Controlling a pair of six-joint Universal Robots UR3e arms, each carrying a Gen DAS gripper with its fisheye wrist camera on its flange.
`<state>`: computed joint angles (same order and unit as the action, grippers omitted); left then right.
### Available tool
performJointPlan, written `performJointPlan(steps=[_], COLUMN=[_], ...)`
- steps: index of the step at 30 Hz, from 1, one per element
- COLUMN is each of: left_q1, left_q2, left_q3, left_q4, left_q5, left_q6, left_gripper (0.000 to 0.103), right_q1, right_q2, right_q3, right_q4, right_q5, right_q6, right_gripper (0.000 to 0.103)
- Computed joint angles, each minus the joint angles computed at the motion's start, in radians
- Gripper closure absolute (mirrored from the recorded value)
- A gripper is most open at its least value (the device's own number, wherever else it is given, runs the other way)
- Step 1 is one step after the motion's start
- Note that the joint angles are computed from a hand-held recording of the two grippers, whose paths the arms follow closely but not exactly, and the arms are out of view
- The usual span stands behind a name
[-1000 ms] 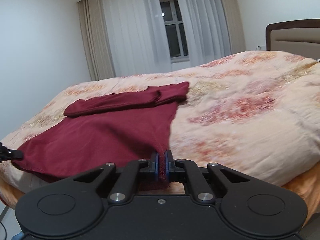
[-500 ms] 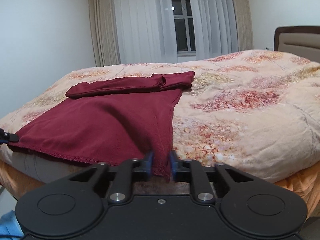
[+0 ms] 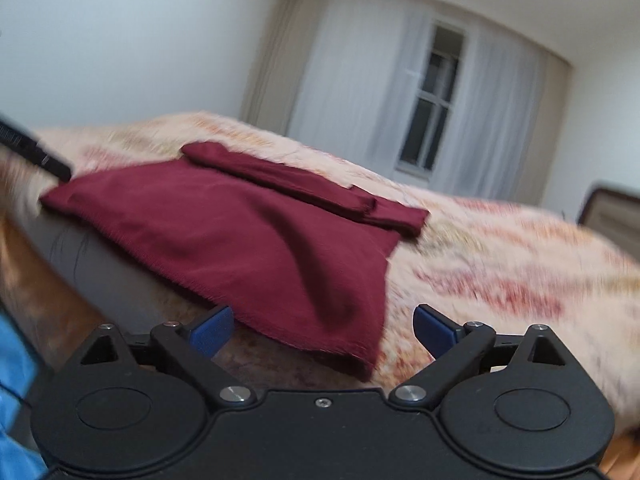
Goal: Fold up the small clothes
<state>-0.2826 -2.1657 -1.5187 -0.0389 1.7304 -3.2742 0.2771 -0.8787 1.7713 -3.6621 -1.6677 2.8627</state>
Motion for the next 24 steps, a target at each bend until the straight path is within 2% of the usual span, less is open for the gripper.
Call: performJointPlan(steps=[4,9,16,19,22,24], left_q1=[-0.042,-0.076,-0.1,-0.109,-0.106,-0.106], left_q2=[-0.041,-0.071,-0.087,-0.094,-0.1,-0.099], left_q3=[0.056,0.095,0.098,0.109,0.121,0.117], left_q4=[-0.034,-0.046,-0.007,-0.019,-0.033,-0.027], left_q5=[0.011,0.009,0.015,0.022,0.011,0.005], left_q6=[0.049,0.1,0.153,0.163,0.167,0.171], left_gripper=[0.0,0.0,0.0,0.0,0.0,0.0], right_q1=[0.047,0.085,0.116,0.126,0.117,0.099], right_q2=[0.075,0.174,0.296,0.348,0.362,0.334], right_q3=[-0.084,-0.185,-0.258,-0.287,-0.29,-0.264], right_q4=[0.011,0.013,-0.143,-0.225,-0.244,-0.23], right_q5=[-0.046,-0.123,-0.166,-0.161,-0.127,-0.082], right_q6=[-0.158,-0.311,-0.498,-0.596,-0.63,-0.61], right_gripper=[0.007,0.016,0.018,0.022,0.034,0.067])
